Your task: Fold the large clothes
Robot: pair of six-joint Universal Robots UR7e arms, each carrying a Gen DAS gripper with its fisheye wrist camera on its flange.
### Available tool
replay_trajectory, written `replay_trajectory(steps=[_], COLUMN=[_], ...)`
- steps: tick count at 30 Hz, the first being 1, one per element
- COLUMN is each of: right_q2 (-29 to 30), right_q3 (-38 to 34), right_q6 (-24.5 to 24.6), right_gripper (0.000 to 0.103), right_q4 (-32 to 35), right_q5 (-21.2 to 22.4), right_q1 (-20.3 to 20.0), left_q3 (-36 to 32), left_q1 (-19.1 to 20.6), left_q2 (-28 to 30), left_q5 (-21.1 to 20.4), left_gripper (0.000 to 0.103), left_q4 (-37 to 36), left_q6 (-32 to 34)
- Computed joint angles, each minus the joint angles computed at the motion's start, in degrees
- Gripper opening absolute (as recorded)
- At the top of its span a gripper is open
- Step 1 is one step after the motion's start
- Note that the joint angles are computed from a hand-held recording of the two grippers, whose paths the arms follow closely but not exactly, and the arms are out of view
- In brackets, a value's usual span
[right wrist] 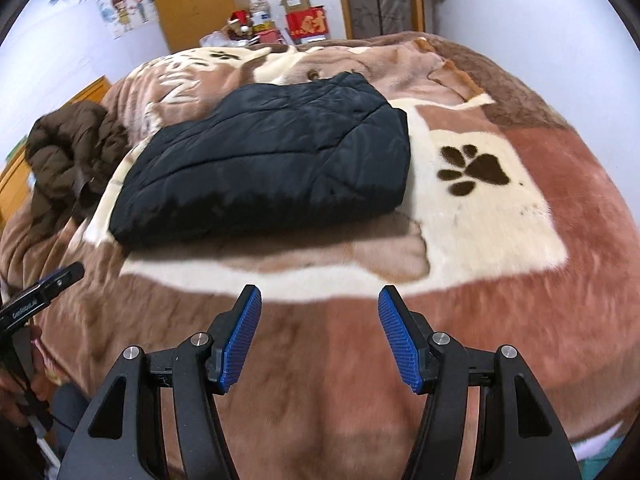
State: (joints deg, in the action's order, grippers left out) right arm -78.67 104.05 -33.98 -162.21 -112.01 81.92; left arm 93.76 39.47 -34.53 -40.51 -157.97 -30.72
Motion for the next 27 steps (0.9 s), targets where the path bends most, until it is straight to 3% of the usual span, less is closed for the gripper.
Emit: replay_trajectory(steps=[9,21,27], right_q2=[-4.15,-5.09,-5.19], right_q3=[7.67,10.26,10.65], right_q6=[-7.71,-8.56,-8.36], right_gripper=[0.061,0.061,0.061], right_q4=[-7.09,-7.46,-7.36], right_q5=[-0.76,-1.0,-1.54], right_q1=[2.81,3.84,3.97], left_q3=[3.82,5.28,5.33], left_q1=[-4.45,-7.02,-7.36], left_q2=[-2.45,-2.8,-2.66], left_q5=[-0.25,4.03,4.17], left_gripper=[0.073,0.073,0.073], left_q4=[6.4,7.0,6.93], left_q6=[-6.99,-8.83,-8.35])
